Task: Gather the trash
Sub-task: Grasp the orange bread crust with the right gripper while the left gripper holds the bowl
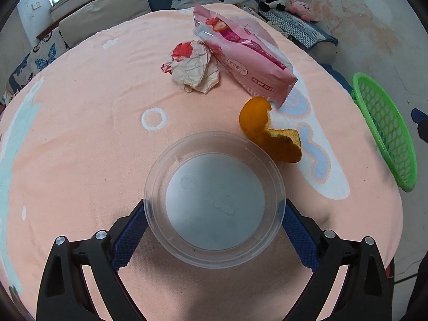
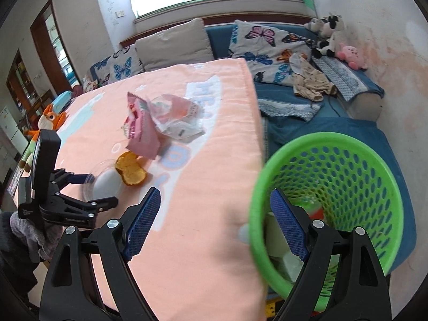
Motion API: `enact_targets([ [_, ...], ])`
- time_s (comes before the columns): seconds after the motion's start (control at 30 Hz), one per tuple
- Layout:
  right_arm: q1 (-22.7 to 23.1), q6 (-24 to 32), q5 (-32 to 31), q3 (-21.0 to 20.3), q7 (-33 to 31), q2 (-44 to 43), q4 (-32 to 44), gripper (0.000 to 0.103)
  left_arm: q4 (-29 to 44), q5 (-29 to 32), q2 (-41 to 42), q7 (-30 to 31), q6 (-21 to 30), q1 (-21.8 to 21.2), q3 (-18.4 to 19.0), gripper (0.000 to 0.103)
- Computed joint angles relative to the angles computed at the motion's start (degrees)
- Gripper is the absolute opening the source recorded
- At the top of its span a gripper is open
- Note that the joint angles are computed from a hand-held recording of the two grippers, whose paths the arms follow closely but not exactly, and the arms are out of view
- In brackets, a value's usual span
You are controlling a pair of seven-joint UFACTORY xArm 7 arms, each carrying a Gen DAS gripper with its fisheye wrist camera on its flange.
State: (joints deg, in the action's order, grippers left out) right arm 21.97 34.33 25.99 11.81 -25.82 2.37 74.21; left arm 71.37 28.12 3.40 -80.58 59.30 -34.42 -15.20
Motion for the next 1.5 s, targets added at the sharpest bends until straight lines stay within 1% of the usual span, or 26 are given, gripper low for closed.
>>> enact_targets([
  [0.17, 1.1, 0.5, 0.0, 1.0, -0.1, 1.0, 0.4, 0.084, -0.9, 1.3, -0.7, -1.2, -0.6, -0.1, -0.2, 0.089],
  [0.3, 1.9, 1.0, 0.3, 1.6, -0.5, 1.8, 0.7, 0.084, -3.4, 2.0, -3.6, -3.3, -0.6, 0.2, -0.6, 0.089],
  [0.57, 3.5, 2.3, 1.0, 3.0, -0.7, 4.1, 1.8, 0.084, -7.8, 3.3, -10.9, -7.8, 2.7, 2.2, -3.3, 0.089],
  [0.8, 5.7, 1.9, -0.9, 4.4, 1.0, 6.9, 3.3, 0.084, -10.6, 2.9, -16.3, -10.2, 5.1, 4.6, -5.8, 0.089],
  [1.07, 8.8, 0.8, -5.9, 5.3, 7.0, 11.5, 7.2, 0.084, -12.7, 1.9, -19.6, -10.5, 4.9, 6.9, -7.6, 0.089],
  [1.23, 10.9, 0.0, -10.3, 5.2, 11.7, 14.5, 9.9, 0.08, -13.9, 1.2, -20.7, -10.3, 4.0, 7.8, -8.0, 0.089],
  [1.3, 12.2, -1.0, -13.8, 4.4, 14.6, 15.2, 10.4, 0.075, -14.4, 1.0, -21.2, -10.4, 3.5, 8.2, -8.1, 0.089],
  [1.43, 13.3, -1.2, -17.2, 4.0, 18.5, 17.2, 12.1, 0.073, -15.3, 0.7, -22.0, -10.4, 2.7, 8.8, -8.4, 0.089],
  [1.5, 14.1, -2.1, -19.5, 3.4, 20.6, 17.5, 12.2, 0.07, -15.7, 0.5, -22.4, -10.5, 2.3, 9.0, -8.6, 0.089],
])
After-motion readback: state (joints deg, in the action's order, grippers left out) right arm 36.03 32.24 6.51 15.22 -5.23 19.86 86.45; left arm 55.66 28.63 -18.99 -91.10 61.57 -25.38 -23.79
